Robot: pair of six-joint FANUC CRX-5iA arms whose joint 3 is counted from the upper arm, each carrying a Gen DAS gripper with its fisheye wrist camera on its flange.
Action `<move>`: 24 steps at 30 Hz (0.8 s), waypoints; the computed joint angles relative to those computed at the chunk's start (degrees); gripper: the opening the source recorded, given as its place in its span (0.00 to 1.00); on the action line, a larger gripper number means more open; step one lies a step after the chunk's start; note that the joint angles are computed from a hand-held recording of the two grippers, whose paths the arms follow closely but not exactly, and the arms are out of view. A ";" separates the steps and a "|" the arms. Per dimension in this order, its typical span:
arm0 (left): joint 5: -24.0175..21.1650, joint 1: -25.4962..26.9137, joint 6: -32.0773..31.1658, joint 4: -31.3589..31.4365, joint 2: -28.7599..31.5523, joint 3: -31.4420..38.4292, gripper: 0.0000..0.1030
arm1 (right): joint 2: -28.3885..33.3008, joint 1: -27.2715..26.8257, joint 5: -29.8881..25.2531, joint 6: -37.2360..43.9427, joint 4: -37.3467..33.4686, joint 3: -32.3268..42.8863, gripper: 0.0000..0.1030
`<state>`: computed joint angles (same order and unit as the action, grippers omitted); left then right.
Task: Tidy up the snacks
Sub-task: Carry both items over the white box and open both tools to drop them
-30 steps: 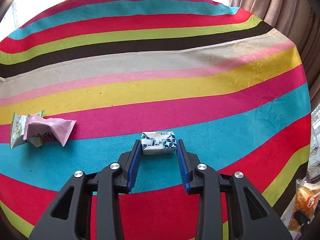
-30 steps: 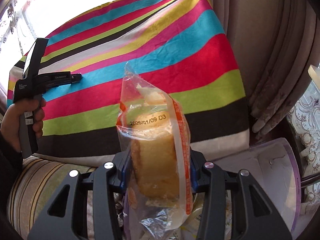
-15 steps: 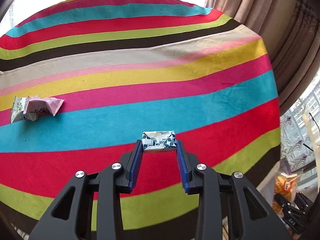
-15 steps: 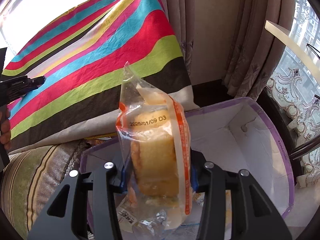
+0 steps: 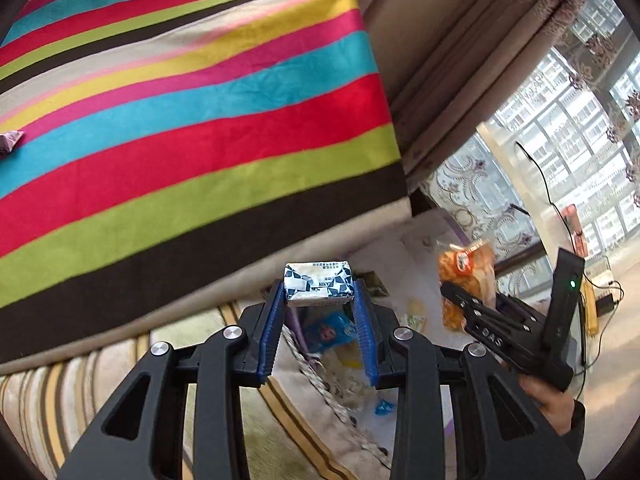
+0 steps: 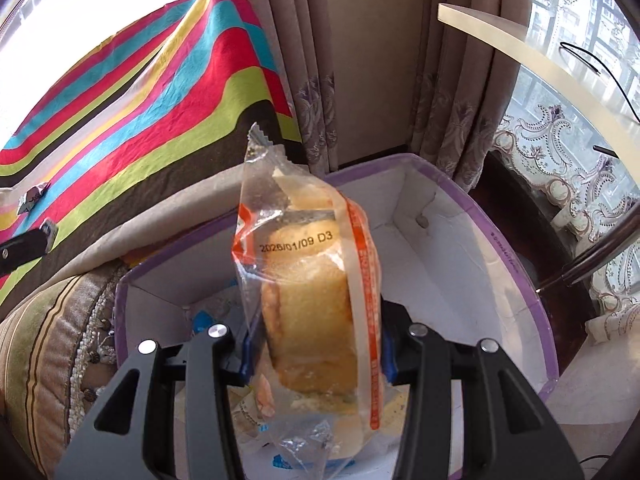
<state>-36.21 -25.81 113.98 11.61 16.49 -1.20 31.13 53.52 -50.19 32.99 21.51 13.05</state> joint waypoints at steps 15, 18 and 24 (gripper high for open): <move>-5.80 -4.87 -2.24 0.59 2.87 3.26 0.47 | -3.59 1.48 -0.13 -6.00 5.02 -5.47 0.74; -4.87 -4.39 -1.09 0.23 1.25 1.80 0.63 | -3.76 1.83 -0.18 -6.27 5.84 -5.20 0.75; -4.72 -3.97 2.00 -2.04 -0.99 0.05 0.69 | -3.37 2.51 -0.36 -4.16 5.06 -3.46 0.75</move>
<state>-40.93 -29.79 115.98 9.57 15.50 -1.15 27.76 56.03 -50.55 28.83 26.57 9.58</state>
